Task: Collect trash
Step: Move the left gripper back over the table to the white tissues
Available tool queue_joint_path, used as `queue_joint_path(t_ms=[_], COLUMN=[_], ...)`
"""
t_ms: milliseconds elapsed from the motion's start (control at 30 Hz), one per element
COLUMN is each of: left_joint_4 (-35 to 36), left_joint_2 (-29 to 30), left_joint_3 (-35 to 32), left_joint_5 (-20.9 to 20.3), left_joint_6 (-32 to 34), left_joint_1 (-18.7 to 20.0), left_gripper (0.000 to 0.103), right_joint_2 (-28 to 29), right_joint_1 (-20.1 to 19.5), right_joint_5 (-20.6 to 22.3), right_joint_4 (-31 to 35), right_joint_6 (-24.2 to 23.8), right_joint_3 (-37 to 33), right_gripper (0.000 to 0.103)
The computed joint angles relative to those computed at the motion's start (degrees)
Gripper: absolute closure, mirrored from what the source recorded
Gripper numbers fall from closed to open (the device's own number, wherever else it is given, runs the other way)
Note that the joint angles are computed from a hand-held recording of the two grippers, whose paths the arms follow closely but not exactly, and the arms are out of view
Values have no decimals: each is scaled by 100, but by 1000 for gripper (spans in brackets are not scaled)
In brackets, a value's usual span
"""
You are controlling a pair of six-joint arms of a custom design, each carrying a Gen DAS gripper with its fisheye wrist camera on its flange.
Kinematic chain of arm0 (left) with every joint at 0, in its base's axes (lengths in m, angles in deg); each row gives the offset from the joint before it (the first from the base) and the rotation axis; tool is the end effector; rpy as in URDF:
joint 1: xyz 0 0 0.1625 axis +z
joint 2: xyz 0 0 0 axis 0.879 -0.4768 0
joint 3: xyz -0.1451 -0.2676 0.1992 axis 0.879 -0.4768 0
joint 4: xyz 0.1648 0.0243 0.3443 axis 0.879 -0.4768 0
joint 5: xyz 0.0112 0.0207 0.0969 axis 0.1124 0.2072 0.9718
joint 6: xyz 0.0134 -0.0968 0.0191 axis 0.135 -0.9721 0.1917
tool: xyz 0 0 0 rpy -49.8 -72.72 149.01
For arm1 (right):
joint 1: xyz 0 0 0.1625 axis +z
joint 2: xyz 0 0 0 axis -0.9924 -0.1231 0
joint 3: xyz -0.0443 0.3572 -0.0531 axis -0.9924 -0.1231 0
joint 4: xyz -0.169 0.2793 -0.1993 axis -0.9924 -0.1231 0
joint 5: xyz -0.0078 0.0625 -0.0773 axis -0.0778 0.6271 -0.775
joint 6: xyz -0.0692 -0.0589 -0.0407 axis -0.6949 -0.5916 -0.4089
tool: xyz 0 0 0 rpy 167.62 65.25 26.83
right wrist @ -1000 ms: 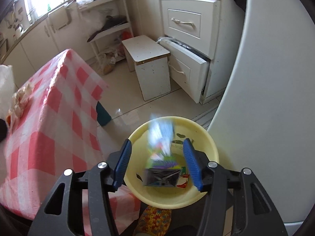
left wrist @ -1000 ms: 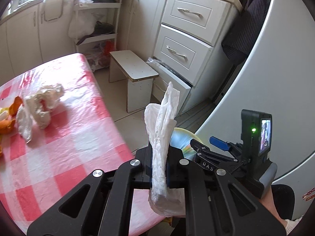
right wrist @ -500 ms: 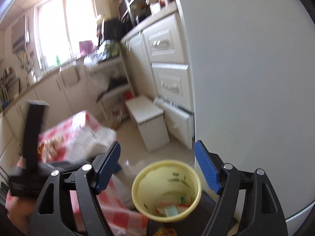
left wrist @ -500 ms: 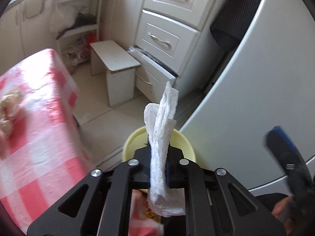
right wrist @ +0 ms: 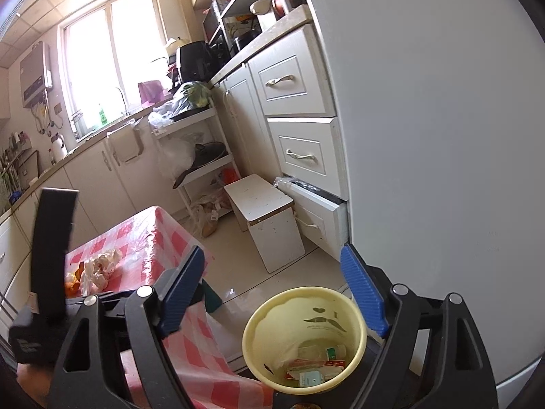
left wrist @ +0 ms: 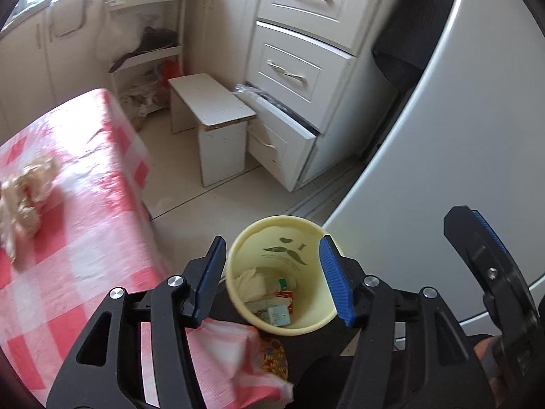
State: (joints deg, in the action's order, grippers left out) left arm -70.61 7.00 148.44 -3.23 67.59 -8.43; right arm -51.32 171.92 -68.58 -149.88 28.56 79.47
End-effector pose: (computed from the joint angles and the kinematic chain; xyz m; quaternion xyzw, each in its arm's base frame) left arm -0.2603 -0.6573 0.0041 0.2487 0.9154 -0.2378 0.2091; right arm 0.0913 -0.5585 0.1574 0.0663 -0.8064 0.5298 0.2542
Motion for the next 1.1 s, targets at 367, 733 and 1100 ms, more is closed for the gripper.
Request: queue_joint_path(t_ms=[367, 733, 1100], left_joint_4=[-720, -1039, 769], left_joint_2=[-941, -1204, -78], left_joint_3=[966, 233, -2411], left_joint_5=[780, 2197, 2342], left_joint_6=[80, 336, 815], left_joint_1=[185, 855, 1448], left_gripper=[37, 27, 25], right_joint_2=[253, 625, 913], right_joint_1=[220, 437, 580], right_joint_5=[-32, -50, -107], right_joint_4=[276, 874, 1339], right_joint_6=[-165, -588, -909], right_joint_3=[-203, -609, -901], right_gripper=[20, 19, 19])
